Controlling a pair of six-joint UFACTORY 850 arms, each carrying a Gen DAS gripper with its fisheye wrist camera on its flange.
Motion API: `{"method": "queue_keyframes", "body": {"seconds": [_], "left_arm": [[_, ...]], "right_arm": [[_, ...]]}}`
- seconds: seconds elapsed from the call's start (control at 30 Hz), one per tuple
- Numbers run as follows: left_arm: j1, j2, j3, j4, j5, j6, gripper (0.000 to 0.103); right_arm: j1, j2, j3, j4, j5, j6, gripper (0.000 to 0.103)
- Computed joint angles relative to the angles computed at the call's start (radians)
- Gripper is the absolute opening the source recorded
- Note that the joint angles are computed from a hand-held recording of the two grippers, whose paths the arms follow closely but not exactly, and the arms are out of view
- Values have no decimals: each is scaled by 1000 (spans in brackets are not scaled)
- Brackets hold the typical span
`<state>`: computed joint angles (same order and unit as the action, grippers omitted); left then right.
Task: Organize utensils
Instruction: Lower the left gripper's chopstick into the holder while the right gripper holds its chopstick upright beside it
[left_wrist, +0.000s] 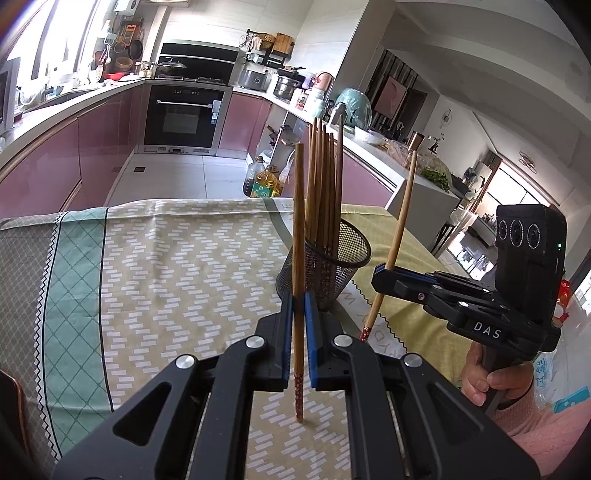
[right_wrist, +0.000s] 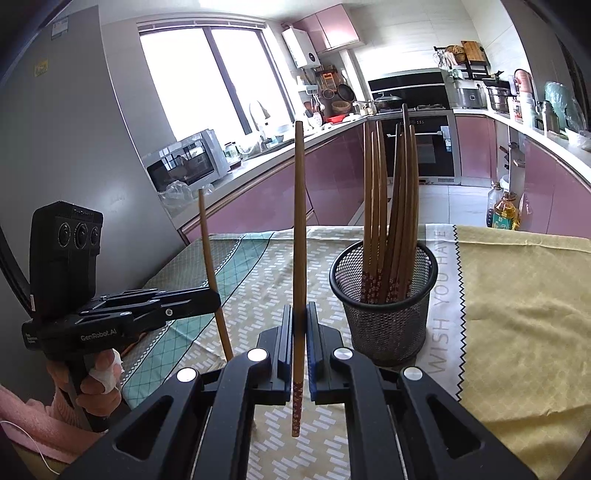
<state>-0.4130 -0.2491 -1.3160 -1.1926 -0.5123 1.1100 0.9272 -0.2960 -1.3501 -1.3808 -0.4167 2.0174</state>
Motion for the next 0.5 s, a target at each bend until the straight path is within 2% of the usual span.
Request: {"method": "queue_keyframes", "body": {"seconds": [0.5], "left_arm": [[-1, -4, -10, -38, -14, 39, 7]], "right_arm": [[0, 16, 9, -29, -28, 30, 6]]}}
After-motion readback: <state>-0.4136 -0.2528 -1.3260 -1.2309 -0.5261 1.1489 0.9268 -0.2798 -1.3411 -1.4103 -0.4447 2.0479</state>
